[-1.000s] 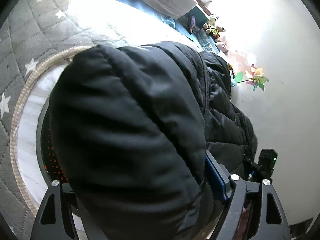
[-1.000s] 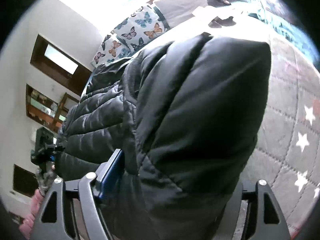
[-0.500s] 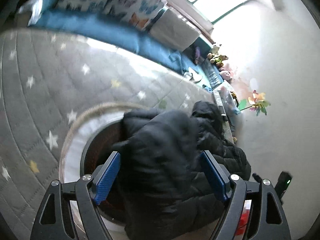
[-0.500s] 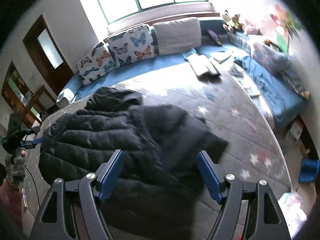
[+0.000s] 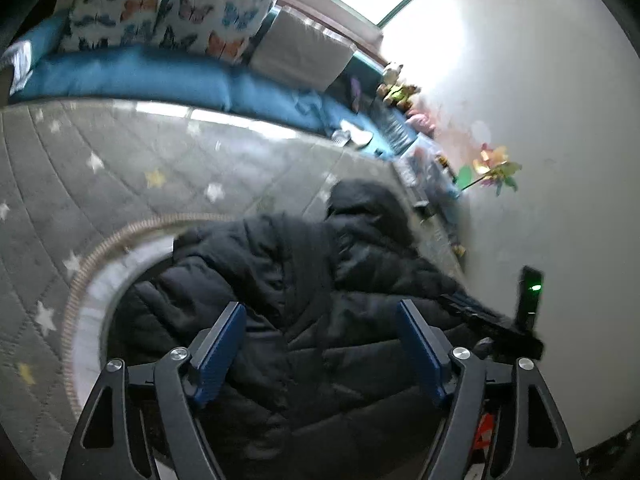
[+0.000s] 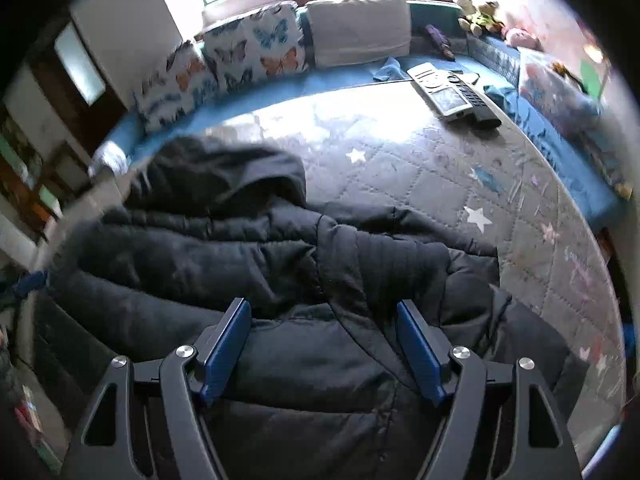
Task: Fold large clothes
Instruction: 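Lower the folded jacket onto the mattress with both tools and release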
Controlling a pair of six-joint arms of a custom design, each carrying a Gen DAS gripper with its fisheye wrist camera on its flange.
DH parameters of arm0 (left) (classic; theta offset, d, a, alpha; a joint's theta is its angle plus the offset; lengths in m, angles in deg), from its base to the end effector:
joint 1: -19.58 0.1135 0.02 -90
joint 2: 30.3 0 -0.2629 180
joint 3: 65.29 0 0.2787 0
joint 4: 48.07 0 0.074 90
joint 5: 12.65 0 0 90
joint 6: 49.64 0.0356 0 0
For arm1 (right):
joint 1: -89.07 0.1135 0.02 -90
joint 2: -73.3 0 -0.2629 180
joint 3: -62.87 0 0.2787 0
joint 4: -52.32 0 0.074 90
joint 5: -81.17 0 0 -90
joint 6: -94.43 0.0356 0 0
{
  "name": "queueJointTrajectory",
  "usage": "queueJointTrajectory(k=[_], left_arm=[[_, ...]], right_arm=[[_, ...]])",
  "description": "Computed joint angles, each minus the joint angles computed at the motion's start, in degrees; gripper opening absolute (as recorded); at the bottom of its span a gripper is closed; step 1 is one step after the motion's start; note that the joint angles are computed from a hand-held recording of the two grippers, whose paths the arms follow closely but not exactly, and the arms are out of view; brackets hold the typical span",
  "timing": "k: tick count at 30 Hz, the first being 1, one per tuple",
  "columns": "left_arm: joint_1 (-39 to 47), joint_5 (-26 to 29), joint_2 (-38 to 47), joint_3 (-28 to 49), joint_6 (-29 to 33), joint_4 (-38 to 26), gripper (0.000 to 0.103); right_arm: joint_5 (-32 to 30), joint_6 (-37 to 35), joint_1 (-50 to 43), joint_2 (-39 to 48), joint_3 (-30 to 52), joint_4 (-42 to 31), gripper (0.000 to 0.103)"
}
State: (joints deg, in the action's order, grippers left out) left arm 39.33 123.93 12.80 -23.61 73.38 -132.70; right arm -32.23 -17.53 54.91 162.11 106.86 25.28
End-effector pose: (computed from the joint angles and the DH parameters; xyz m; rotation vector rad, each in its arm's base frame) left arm 0.1155 0.0140 0.1880 0.3336 2.5391 -0.9482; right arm 0.2110 -0.1261 0.0785 0.1952 2.6540 0.2863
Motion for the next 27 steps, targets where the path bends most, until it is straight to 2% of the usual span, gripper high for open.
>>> queueJointTrajectory(k=[3,6,9,13,17,23,27], left_arm=[[-4.99,-2.04,1.44,-4.12,-6.81,8.56,0.080],[-7.33,-2.94,0.44,-5.93,-9.01,11.61,0.080],[-9.77,-3.90,-0.96,-7.08,-11.51,13.70,0.080],[-12.64,-5.47,-4.00,-8.92,-13.76,15.76,0.081],[-14.92,-6.84,-6.02,-10.06,-14.33,16.84,0.081],[-17.04,-7.93,-6.40,-11.93,-13.68,19.90,0.081],[-18.81,-9.33,-8.17,-12.53,-14.99,20.34,0.082]], right_arm=[[3.86,0.72,2.45,-3.23,0.18,-2.18,0.081],[5.62,2.60,6.02,-9.33,0.25,-4.20,0.081],[2.79,7.03,10.77,-10.53,2.46,-5.11,0.081],[2.43,13.90,18.87,-5.90,5.73,-2.14,0.081],[6.41,19.82,25.83,3.89,10.05,2.62,0.081],[12.84,23.45,29.70,18.63,17.49,1.82,0.081],[11.33,23.14,28.41,14.81,15.29,2.09,0.081]])
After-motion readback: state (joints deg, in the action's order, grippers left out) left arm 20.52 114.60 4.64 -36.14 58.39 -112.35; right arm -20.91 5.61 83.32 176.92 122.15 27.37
